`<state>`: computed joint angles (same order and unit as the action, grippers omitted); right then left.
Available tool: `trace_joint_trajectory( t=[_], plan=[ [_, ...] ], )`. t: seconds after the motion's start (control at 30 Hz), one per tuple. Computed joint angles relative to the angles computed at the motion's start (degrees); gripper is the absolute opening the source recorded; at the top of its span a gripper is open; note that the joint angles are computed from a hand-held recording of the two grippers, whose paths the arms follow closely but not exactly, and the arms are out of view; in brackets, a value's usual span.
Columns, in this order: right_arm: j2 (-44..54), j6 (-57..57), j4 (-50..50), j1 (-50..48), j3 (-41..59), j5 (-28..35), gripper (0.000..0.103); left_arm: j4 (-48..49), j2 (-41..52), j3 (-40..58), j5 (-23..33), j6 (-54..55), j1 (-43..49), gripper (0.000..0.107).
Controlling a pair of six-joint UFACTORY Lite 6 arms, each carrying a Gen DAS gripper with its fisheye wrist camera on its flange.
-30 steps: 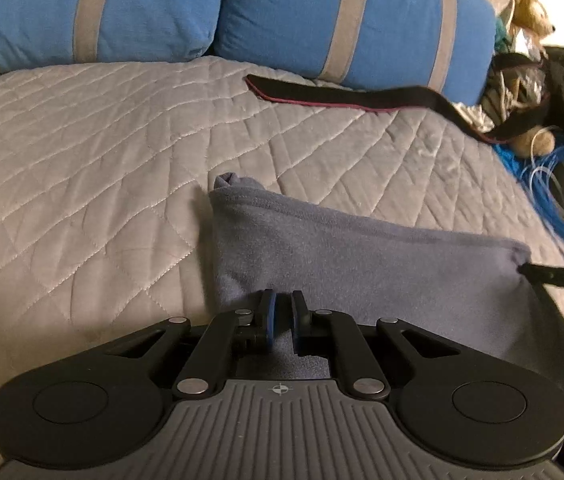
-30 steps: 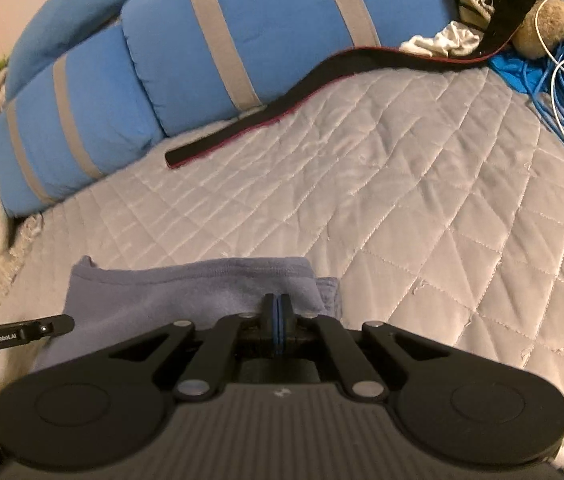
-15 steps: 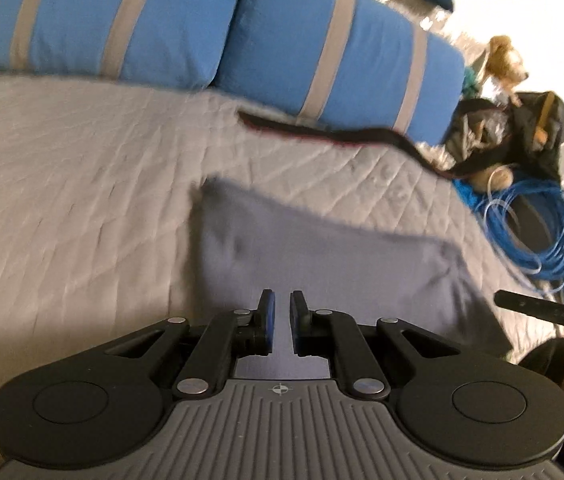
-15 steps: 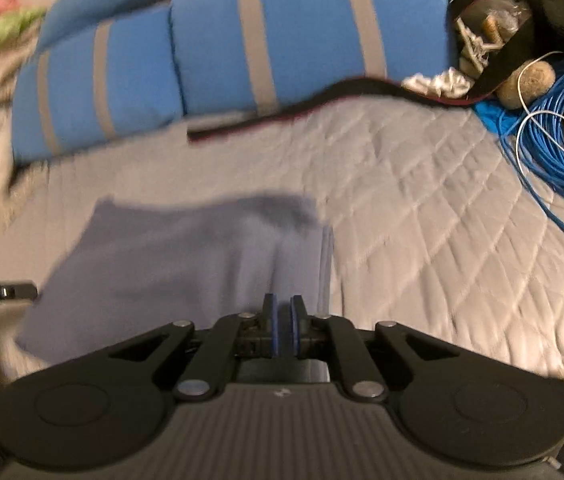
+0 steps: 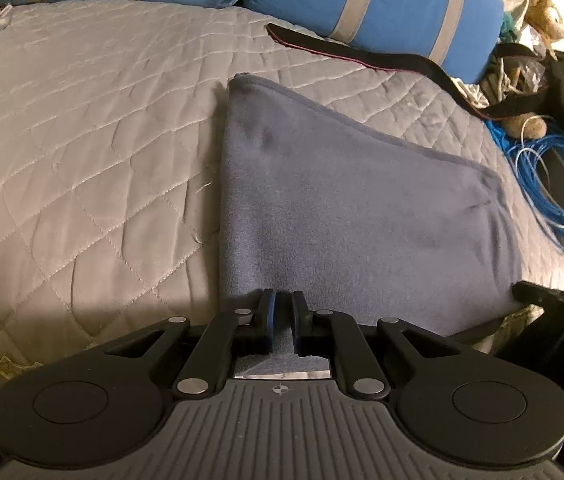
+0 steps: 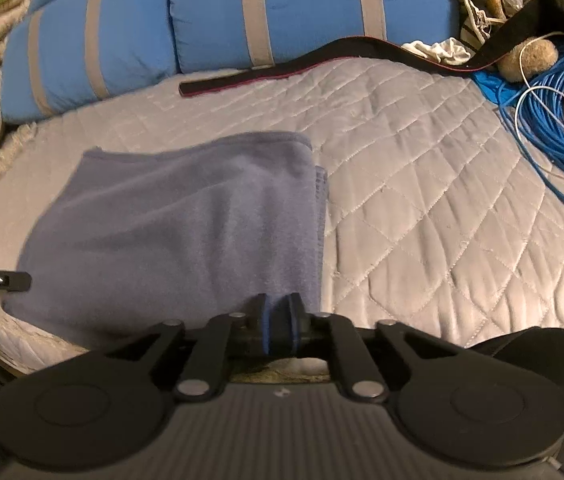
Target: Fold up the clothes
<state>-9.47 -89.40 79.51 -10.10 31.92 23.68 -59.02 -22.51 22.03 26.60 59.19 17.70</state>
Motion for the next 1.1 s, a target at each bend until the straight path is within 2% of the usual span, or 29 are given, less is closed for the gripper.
trace_joint_trajectory(
  t=[0.03,0.07,0.1,0.13,0.17,0.2,0.23,0.33,0.4,0.5,0.6,0.67,0.7,0.73,0.8,0.97,1.1],
  plan=[
    [-0.5,-1.6,1.2,-1.5,-0.2,2.8,0.048,-0.2,0.1,0.4,1.3,0.2,1.0,0.01],
    [-1.4,-2.1,1.7,-2.4,-0.4,4.5,0.066,0.0,0.2,1.0,3.3,-0.1,2.3,0.012],
    [-2.5,-2.9,2.5,-2.9,-0.8,5.5,0.081,0.0,0.2,1.7,5.2,-0.2,3.6,0.022],
    [-3.8,-4.6,4.0,-3.2,-1.1,6.1,0.084,-0.5,-0.3,2.1,6.7,0.0,4.8,0.04],
    [-3.7,-4.5,3.9,-3.3,-0.5,6.5,0.087,-0.9,-1.8,2.1,7.3,0.1,5.4,0.05],
    [-3.3,-4.1,3.5,-3.4,0.4,6.9,0.094,-0.9,-3.2,2.1,7.5,-0.3,5.8,0.069],
    [-1.4,-1.9,2.0,-3.2,2.6,6.7,0.097,0.3,-4.4,2.6,6.7,-1.8,5.4,0.08],
    [6.7,5.7,-2.4,-2.1,10.9,4.5,0.101,4.2,-2.3,6.5,4.6,-3.9,3.5,0.082],
    [13.6,13.9,-9.8,-1.6,18.0,4.8,0.101,6.3,2.2,10.3,3.1,-5.7,2.5,0.082],
    [24.7,24.6,-18.6,-2.4,29.5,10.7,0.102,7.4,13.0,18.4,3.6,-5.8,3.0,0.082],
    [34.9,30.8,-22.0,-3.7,39.6,17.8,0.103,4.3,27.0,28.3,10.1,-3.0,6.4,0.082],
    [38.9,31.5,-21.3,-4.8,42.6,20.9,0.103,1.3,34.7,32.3,15.7,0.3,8.9,0.082],
    [40.6,31.4,-20.6,-5.4,43.9,22.1,0.103,0.1,37.6,33.7,18.0,1.7,9.9,0.085],
    [42.1,31.2,-19.9,-5.9,45.0,23.3,0.103,-2.1,38.1,33.1,18.8,4.0,10.7,0.09],
    [43.7,30.3,-18.0,-6.8,45.9,25.0,0.103,-3.2,38.6,33.2,20.4,5.8,11.4,0.093],
    [47.2,30.0,-17.9,-7.4,49.5,28.4,0.102,-4.1,41.0,34.4,23.2,6.5,13.5,0.093],
    [51.2,31.3,-20.5,-7.8,55.1,32.3,0.102,-5.5,47.2,39.9,29.5,3.8,16.9,0.093]
  ],
)
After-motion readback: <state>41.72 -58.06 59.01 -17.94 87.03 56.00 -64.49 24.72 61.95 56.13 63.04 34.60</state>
